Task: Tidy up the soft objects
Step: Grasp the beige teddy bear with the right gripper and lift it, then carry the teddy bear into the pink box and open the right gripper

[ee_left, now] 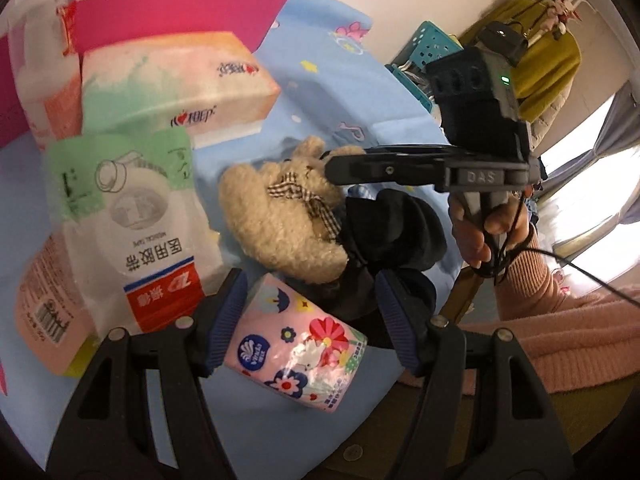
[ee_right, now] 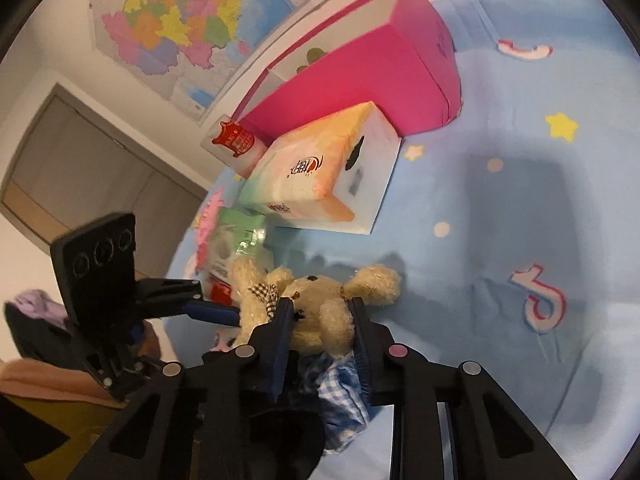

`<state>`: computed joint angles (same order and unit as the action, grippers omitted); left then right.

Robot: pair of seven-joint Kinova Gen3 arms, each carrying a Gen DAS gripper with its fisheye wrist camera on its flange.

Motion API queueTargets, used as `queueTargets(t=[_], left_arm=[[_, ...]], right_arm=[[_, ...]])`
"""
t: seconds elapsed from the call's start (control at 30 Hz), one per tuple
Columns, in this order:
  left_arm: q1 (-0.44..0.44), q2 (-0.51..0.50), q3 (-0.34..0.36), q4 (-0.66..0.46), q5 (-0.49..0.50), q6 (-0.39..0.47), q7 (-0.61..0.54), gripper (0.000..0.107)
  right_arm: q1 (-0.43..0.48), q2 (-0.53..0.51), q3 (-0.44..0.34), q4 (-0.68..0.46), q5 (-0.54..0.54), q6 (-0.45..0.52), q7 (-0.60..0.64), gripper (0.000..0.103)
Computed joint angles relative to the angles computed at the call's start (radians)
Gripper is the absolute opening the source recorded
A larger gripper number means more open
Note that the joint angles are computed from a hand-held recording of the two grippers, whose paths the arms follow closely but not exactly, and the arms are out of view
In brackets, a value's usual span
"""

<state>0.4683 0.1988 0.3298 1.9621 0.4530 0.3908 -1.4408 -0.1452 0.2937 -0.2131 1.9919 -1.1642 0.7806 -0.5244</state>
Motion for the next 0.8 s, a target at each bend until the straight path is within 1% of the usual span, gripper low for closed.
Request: queueTargets(t=[0.1, 0.17, 0.23, 0.27, 0.3, 0.33, 0.37, 0.4, 0.43, 0.57, 0.77, 0.8], left_arm=[[-0.029, 0.018, 0.022, -0.005, 0.046, -0.006, -0.044, 0.068], [-0.018, 0.035, 0.011, -0.023, 0.037, -0.001, -0.031, 0.068], [-0.017, 0.049, 0.009, -0.039, 0.031, 0.005, -0.027, 0.063], [-0.021, 0.051, 0.011, -0.042, 0.033, 0.004, -0.031, 0.058], [-0.019, 0.053, 0.011, -0.048, 0.025, 0.006, -0.023, 0.058], [0.000, 0.051, -0.009, -0.054, 0.003, 0.009, 0.002, 0.058], [0.012, 0.049, -0.020, -0.057, -0.017, 0.008, 0.023, 0.054], [0.011, 0.046, -0.019, -0.058, -0.022, 0.008, 0.029, 0.051], [0.003, 0.043, -0.012, -0.057, -0.019, 0.006, 0.025, 0.050], [0.006, 0.020, -0.016, -0.064, -0.042, 0.001, 0.039, 0.049], [0.029, -0.016, -0.039, -0.088, -0.114, 0.005, 0.081, 0.049], [0.042, -0.025, -0.053, -0.093, -0.144, 0.004, 0.105, 0.049]], right_arm=[[-0.001, -0.010, 0.002, 0.008, -0.004, -0.014, 0.001, 0.026], [0.006, -0.017, 0.001, 0.020, -0.027, -0.016, 0.020, 0.026], [0.008, -0.028, 0.004, 0.031, -0.042, -0.020, 0.034, 0.026], [0.009, -0.032, 0.006, 0.034, -0.050, -0.018, 0.040, 0.026], [0.008, -0.034, 0.009, 0.035, -0.053, -0.019, 0.043, 0.025], [0.004, -0.044, 0.012, 0.040, -0.057, -0.029, 0.044, 0.016], [0.004, -0.053, 0.015, 0.043, -0.062, -0.032, 0.046, 0.015], [0.009, -0.059, 0.018, 0.046, -0.075, -0.025, 0.058, 0.015], [0.009, -0.070, 0.021, 0.050, -0.084, -0.026, 0.064, 0.015], [-0.006, -0.105, 0.033, 0.053, -0.100, -0.043, 0.073, 0.015], [-0.024, -0.153, 0.051, 0.029, -0.106, -0.051, 0.081, 0.014], [-0.027, -0.158, 0.054, 0.020, -0.106, -0.052, 0.083, 0.014]])
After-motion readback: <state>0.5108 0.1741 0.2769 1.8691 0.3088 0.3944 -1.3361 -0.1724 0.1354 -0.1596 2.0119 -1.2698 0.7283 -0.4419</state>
